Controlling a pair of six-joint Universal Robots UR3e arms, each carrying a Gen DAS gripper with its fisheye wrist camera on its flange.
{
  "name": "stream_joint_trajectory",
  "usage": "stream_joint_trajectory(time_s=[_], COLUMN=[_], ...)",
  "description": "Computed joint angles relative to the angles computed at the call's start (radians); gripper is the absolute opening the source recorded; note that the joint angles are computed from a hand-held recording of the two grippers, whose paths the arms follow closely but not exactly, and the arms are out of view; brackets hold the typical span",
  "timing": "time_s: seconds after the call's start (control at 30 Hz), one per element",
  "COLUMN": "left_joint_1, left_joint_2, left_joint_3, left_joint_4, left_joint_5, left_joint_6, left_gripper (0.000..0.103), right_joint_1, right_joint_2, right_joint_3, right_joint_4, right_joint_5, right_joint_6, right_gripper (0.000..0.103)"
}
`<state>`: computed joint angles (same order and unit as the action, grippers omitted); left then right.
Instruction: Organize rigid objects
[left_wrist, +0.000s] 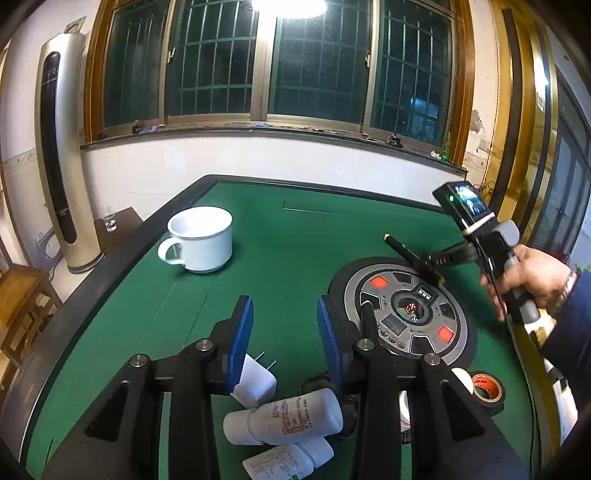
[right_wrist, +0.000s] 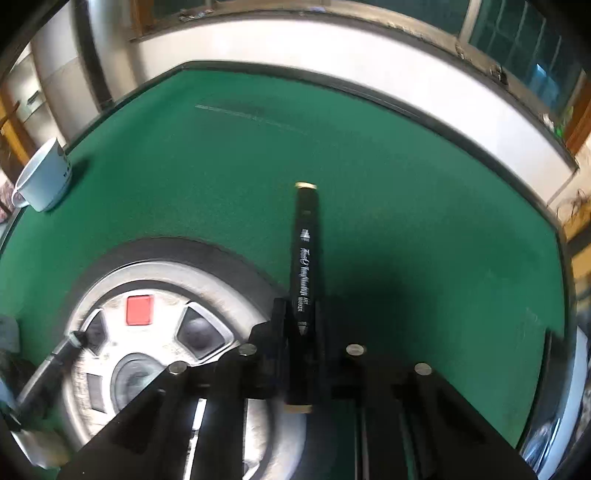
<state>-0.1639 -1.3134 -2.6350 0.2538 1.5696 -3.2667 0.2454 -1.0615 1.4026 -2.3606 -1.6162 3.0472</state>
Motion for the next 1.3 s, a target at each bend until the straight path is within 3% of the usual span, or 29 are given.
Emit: stream_joint_trajectory(time_s=[0.17, 0.27, 0.3, 0.33, 0.47, 0.7, 0.87, 0.97, 1.03, 1.1, 1.17, 1.27, 1.3], left_joint_1=[0.025, 0.005, 0.006, 0.016, 0.073, 0.051, -0.026, -0.066, -0.093, -0.086, -0.064, -0.009, -0.008], left_joint_2=[0.054, 0.034, 0.032, 0.039, 0.088, 0.083, 0.031, -0.003, -0.015, 0.012, 0.061, 0.142, 0.153], left_joint_3=[-0.014, -0.01, -0.009, -0.009, -0.016, -0.006, 0.006, 0.018, 0.021, 0.011, 0.01, 0.006, 0.005], left_joint_4=[-0.037, -0.018, -0.022, -0.037, -0.102, -0.12, -0.066, -0.052, -0.039, -0.053, -0.129, -0.3, -0.327], left_joint_5=[-0.033, -0.012, -0.012, -0.024, -0.092, -0.094, -0.055, -0.052, -0.046, -0.084, -0.141, -0.247, -0.251], left_joint_6=[0.0, 0.009, 0.01, 0.011, 0.021, 0.037, 0.058, 0.085, 0.099, 0.114, 0.132, 0.178, 0.183], left_gripper=[0.034, 0.034, 0.034, 0.034, 0.034, 0.034, 0.034, 0.034, 0.034, 0.034, 0.034, 0.033, 0.033], right_joint_1=[0.067, 0.115, 0.11, 0.096, 0.098, 0.197, 0.498, 0.674, 0.799, 0.843, 0.873, 0.814, 0.785], right_joint_2=[0.009, 0.078, 0.081, 0.076, 0.029, -0.402, -0.657, -0.647, -0.556, -0.529, -0.54, -0.672, -0.714], right_joint_3=[-0.109, -0.197, -0.197, -0.191, -0.115, 0.392, 0.727, 0.861, 0.91, 0.983, 1.0, 0.977, 0.983], right_joint_4=[0.181, 0.18, 0.168, 0.159, 0.105, -0.219, -0.476, -0.637, -0.805, -0.911, -0.91, -0.583, -0.539], right_joint_5=[-0.04, -0.152, -0.14, -0.107, -0.088, -0.07, -0.264, -0.452, -0.577, -0.634, -0.635, -0.509, -0.446], right_joint_6=[0.123, 0.155, 0.183, 0.206, 0.301, 0.55, 0.732, 0.825, 0.879, 0.902, 0.96, 1.004, 0.995], right_gripper=[0.013, 0.022, 0.022, 0.014, 0.013, 0.013, 0.013, 0.013, 0.013, 0.013, 0.013, 0.013, 0.013])
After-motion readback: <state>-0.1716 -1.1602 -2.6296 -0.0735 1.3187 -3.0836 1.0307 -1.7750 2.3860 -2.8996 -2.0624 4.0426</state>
